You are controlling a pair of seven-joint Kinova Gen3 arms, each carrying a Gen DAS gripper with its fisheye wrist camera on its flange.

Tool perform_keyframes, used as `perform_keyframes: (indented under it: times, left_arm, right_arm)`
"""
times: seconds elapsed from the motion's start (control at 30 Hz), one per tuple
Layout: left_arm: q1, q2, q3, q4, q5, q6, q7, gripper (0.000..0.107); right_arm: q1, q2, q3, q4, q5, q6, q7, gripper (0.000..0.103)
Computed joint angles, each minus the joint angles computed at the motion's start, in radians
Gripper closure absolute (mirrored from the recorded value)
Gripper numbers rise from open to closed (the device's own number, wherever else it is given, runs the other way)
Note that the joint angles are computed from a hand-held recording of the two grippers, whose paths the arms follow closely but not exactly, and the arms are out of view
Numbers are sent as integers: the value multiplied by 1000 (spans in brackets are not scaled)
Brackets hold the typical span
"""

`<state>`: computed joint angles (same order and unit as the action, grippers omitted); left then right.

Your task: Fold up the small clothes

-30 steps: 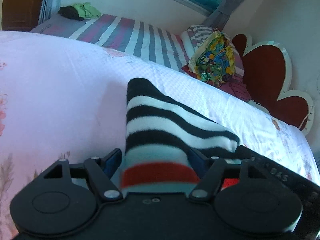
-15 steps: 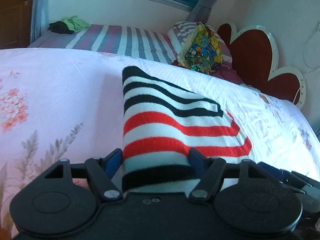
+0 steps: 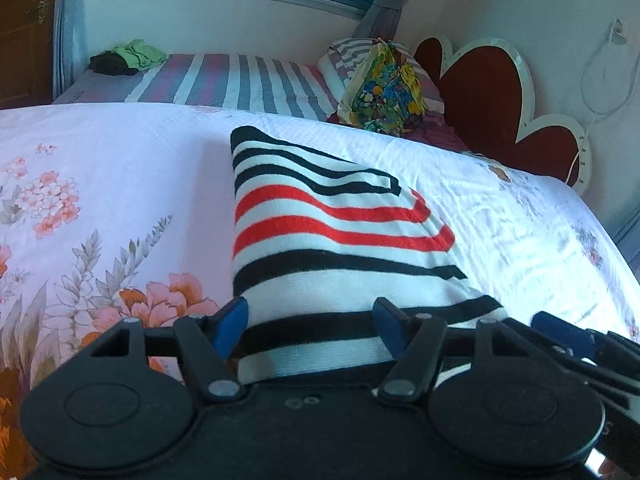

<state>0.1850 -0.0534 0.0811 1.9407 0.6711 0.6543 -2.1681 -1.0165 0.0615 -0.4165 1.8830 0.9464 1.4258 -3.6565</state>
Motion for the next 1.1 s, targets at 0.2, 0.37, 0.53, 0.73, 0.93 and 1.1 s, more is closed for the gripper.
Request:
perform_keyframes:
  times: [0.2,0.37,0.53,0.73,0.93,1.1]
  left_arm:
    - [30,33,48,7,-130,-92,119,37]
    - [3,68,24,27,-31,-60,34,34]
    - [-7,68,34,17,-59,-38,89,33]
    - [9,61,43,28,-120,-50,142,24]
    - [17,40,43,20,-169,-37,174,27]
    - [29,21,44,9,-209,-24,209,30]
  right_arm:
    - [90,-25,40,81,-9,-197,54,61]
    - [124,-41,26,180,-7,-312,47,61]
    - [158,-94,25,202,-29,-372,72,61]
    - [178,-83,-1,198,-54,-377,136,61]
    - [212,-150,-18,202,-79,-402,96,60]
    - [248,-189,-52,199,-102,-402,74,60]
